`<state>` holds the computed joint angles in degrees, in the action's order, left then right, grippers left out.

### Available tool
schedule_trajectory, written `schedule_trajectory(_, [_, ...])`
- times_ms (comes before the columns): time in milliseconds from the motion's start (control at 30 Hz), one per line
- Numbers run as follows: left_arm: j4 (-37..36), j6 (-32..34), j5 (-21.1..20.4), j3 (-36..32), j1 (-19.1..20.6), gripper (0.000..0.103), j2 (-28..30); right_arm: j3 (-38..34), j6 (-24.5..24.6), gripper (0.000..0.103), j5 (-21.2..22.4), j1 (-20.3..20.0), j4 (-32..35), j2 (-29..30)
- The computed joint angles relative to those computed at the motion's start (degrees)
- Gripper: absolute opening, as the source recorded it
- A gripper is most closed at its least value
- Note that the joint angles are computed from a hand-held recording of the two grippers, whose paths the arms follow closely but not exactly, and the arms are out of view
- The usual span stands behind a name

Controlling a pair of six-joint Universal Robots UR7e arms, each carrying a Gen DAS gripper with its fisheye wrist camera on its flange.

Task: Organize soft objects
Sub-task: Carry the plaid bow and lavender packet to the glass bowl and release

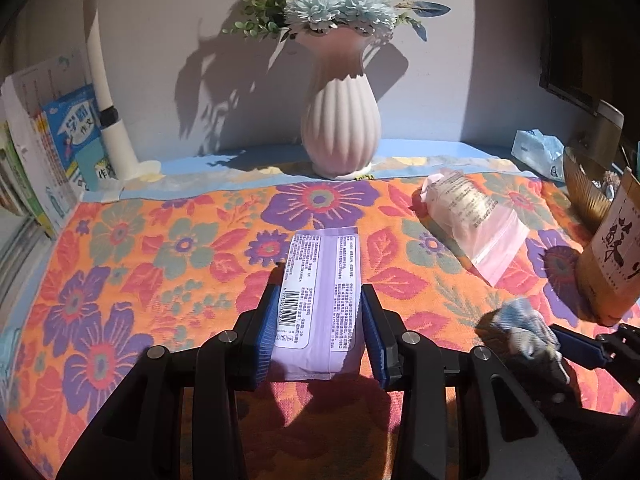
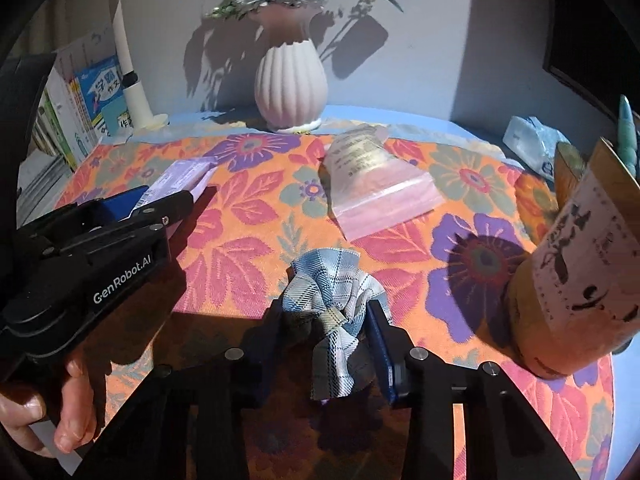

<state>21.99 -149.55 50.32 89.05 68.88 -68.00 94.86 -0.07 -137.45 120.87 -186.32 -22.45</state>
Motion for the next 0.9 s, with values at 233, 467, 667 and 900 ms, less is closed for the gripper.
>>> schedule_trajectory(233, [-1.7, -5.34, -1.87, 5.67, -2.56, 0.036, -4.12, 7.07, 6.03, 0.036, 2.36, 0.81, -0.27, -5.46])
schedule_trajectory(467, [4.55, -15.84, 2.17, 11.04, -6.16, 0.036, -7.12, 17.45, 14.76, 0.036, 2.54, 0.8, -1.08, -14.94])
schedule_trajectory(667, [6.65, -21.8, 2.49, 15.33, -12.43, 0.036, -7.25, 25.46, 23.46, 0.036, 3.5, 0.17, -2.11, -22.84])
schedule_trajectory(900, [8.55, -24.11, 7.15, 18.11, -20.25, 0.036, -7.18, 32.11, 26.27, 0.036, 0.63, -0.18, -6.32, -29.4])
